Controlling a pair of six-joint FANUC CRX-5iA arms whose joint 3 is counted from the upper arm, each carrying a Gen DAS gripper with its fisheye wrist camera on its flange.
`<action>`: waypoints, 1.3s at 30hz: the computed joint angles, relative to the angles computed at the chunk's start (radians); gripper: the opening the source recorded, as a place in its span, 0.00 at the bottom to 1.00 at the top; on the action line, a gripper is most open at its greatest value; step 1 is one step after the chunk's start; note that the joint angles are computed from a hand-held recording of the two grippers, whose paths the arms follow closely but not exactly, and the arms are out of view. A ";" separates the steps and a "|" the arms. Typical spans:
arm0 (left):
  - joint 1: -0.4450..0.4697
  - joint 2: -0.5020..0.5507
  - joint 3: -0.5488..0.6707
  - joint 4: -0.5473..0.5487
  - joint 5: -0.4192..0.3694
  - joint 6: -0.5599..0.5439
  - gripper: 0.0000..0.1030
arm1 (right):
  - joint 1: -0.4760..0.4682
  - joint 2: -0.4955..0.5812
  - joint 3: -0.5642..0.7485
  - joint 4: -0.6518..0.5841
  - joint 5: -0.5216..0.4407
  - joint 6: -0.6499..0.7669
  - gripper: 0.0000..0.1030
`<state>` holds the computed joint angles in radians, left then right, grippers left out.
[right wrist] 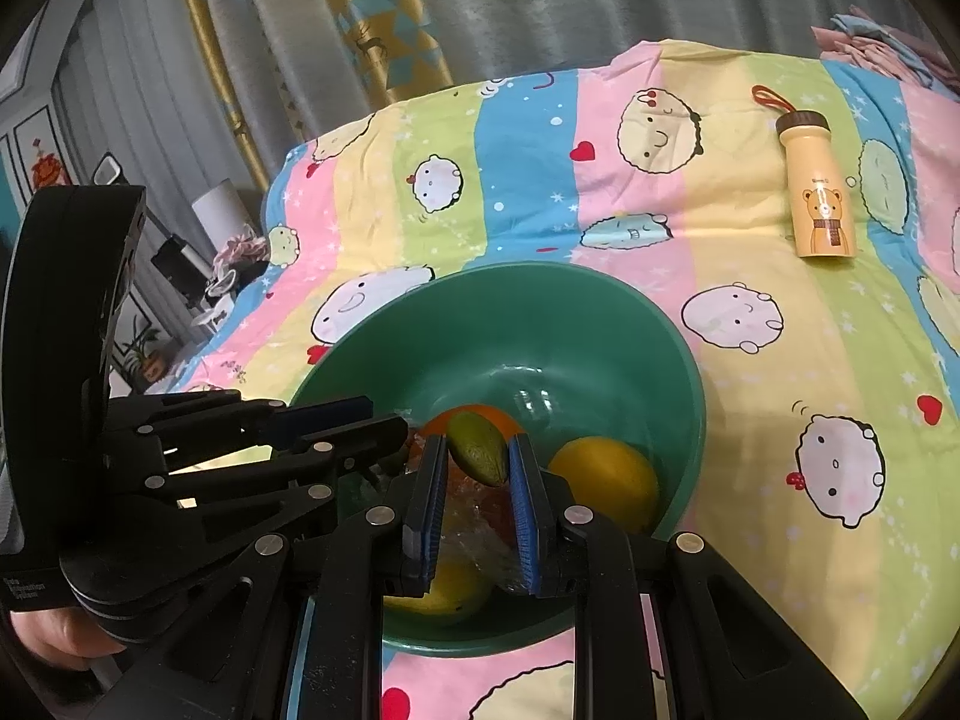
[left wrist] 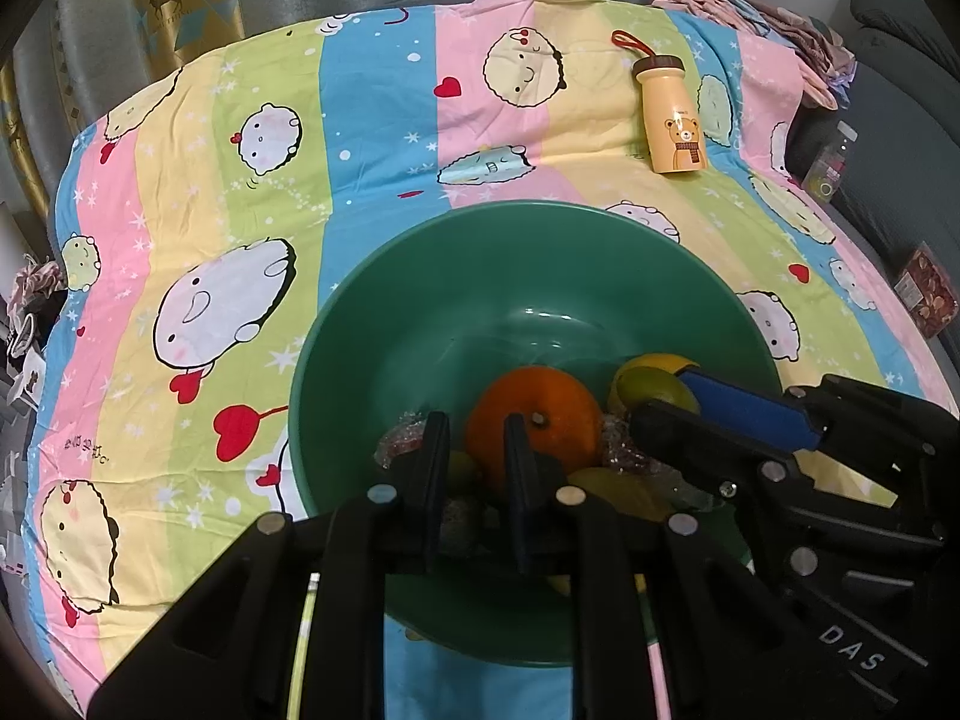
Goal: Organize fruits
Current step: 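Hold the limes down in the basin, then open both grippers, then withdraw both tools and move them to the two remaining limes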
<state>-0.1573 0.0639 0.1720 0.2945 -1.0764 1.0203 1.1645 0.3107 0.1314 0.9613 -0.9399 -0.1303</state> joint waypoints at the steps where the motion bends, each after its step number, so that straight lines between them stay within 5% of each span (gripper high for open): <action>1: 0.000 -0.001 -0.001 -0.001 0.001 0.000 0.18 | 0.000 0.000 0.000 0.000 0.002 -0.001 0.21; 9: 0.003 -0.011 -0.008 -0.005 0.013 -0.001 0.24 | 0.003 0.003 0.011 0.012 -0.020 -0.021 0.21; 14: 0.026 -0.037 -0.026 0.022 0.032 0.000 0.58 | 0.014 -0.003 0.011 0.042 -0.056 -0.059 0.44; 19: 0.081 -0.079 -0.057 0.072 0.027 -0.021 0.66 | 0.025 -0.026 -0.019 0.109 -0.067 -0.122 0.50; 23: 0.170 -0.154 -0.140 0.147 0.038 -0.053 0.78 | 0.039 -0.031 -0.011 0.139 -0.075 -0.113 0.51; 31: 0.399 -0.349 -0.364 0.265 -0.034 -0.122 0.79 | 0.087 -0.014 0.031 0.195 -0.032 -0.047 0.55; 39: 0.648 -0.470 -0.484 0.391 -0.216 -0.233 0.80 | 0.140 0.096 0.168 0.159 -0.002 0.054 0.55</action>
